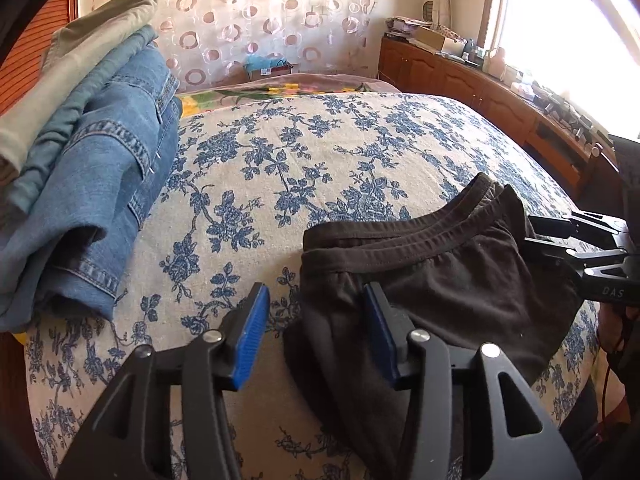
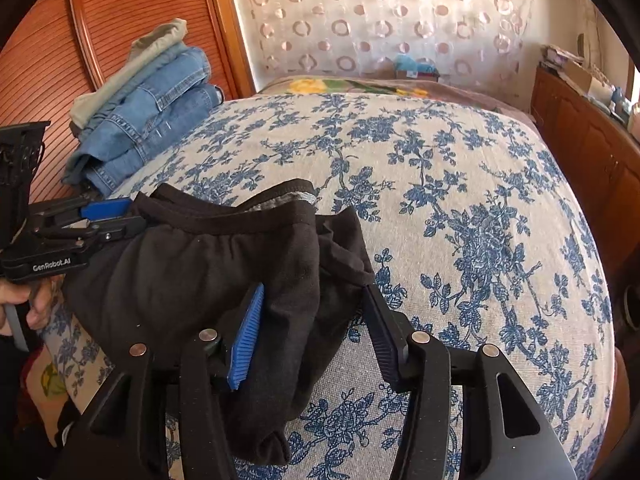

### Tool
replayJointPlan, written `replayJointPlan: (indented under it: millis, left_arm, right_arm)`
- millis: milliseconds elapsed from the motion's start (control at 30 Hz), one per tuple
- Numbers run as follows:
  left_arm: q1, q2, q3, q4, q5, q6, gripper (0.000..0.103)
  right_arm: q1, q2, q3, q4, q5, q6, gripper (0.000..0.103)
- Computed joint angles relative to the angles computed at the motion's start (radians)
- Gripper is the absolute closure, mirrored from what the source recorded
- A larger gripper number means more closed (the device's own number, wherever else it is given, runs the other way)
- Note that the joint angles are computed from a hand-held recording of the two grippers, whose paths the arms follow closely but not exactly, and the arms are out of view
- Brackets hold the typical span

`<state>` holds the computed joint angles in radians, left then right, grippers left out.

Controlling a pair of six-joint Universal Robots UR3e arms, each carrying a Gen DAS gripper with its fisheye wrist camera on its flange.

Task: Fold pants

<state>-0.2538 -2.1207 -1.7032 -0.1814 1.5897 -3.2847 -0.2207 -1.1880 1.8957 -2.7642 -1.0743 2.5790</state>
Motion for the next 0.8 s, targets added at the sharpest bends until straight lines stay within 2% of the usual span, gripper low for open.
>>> replayJointPlan:
  millis: [67,167,333,467,600,800]
  left_arm:
    - [0.003,0.014,-0.030,0.029,-0.009,0.000,0.036]
    - [0.011,0.039,-0.073,0.065,-0.030,-0.008,0.034]
    - [0.003,0.068,-0.100,0.073,-0.013,-0.005,0.030]
    - [-0.010,0.076,-0.109,0.056,0.014,-0.014,0.030]
    - [0.004,0.073,-0.117,0.050,-0.030,-0.014,0.030]
    - [-0.007,0.043,-0.088,0.022,-0.016,-0.020,0.030]
  right_arm:
    - [-0.001,0.002,0.003,-0.007,0.002,-0.001,0.050]
    - [0.000,0.002,0.009,-0.017,0.001,-0.001,0.049]
    - [0.002,0.005,0.006,-0.020,-0.001,0.000,0.049]
    - [0.003,0.006,0.006,-0.020,-0.002,0.000,0.049]
    - [0.003,0.006,0.008,-0.023,-0.001,0.001,0.049]
    - [-0.002,0.010,0.005,-0.022,0.006,0.002,0.049]
